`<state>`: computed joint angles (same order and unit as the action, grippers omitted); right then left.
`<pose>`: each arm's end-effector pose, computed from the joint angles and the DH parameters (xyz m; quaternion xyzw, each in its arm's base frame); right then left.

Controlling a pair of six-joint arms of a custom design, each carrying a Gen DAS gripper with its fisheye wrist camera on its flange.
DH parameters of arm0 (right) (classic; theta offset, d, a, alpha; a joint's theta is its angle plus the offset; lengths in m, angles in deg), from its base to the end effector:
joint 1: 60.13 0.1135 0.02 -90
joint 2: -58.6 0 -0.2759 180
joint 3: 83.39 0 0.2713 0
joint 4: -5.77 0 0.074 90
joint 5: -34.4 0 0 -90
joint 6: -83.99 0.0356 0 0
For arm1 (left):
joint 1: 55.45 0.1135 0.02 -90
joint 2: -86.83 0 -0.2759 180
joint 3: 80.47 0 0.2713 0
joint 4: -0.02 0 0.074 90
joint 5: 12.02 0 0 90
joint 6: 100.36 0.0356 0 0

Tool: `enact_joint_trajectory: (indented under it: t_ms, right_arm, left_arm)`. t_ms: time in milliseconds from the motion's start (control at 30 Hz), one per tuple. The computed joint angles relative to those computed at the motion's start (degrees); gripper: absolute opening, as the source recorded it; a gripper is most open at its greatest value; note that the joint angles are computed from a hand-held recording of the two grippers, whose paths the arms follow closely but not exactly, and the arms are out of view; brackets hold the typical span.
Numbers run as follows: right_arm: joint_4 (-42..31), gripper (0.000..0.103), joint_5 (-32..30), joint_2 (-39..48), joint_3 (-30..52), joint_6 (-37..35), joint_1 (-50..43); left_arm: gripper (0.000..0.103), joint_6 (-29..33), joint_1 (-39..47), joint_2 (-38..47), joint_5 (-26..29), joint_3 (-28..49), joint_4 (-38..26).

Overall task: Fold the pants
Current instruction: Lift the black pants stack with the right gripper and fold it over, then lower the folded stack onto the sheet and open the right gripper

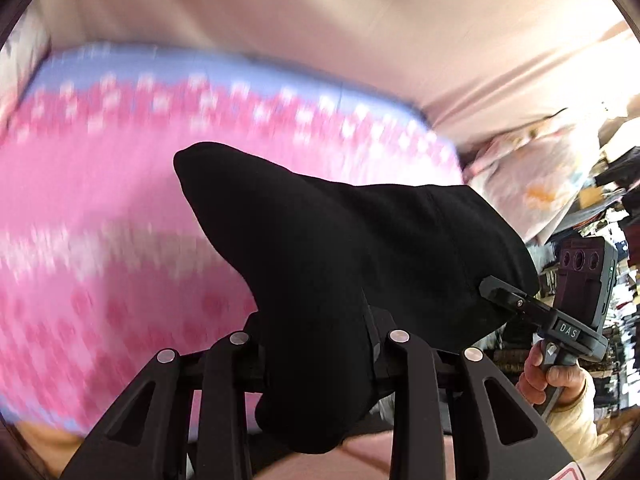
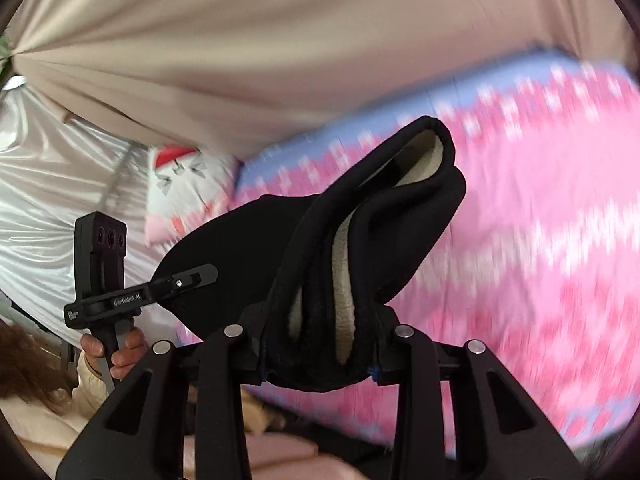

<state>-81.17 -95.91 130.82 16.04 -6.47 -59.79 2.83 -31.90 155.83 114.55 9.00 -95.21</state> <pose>0.2279 0.0244 0.4129 -0.0963 0.9056 0.3324 0.2455 0.1939 0.0614 0.3670 -0.0435 0.9410 -0.2554 0.2175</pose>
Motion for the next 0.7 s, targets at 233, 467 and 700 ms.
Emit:
enact_joint_trajectory:
  t_ms: [233,467,700]
  right_arm:
    - [19.30,0.033,2.28,12.31,5.19,4.08,3.40]
    - [36.04,0.033,3.24,29.43,-2.59,3.88,2.09]
    - [49.20,0.062,-2.55,37.34,-13.42,7.27,-2.80]
  left_arm:
    - [0.027,-8.06,-7.04,10.81,-4.16,11.95,16.77]
    - [0.027,-12.95,-10.63,24.70,-8.77,6.19,38.53]
    - [0.041,-14.55,-12.68,35.90,-13.48,-9.24,60.50]
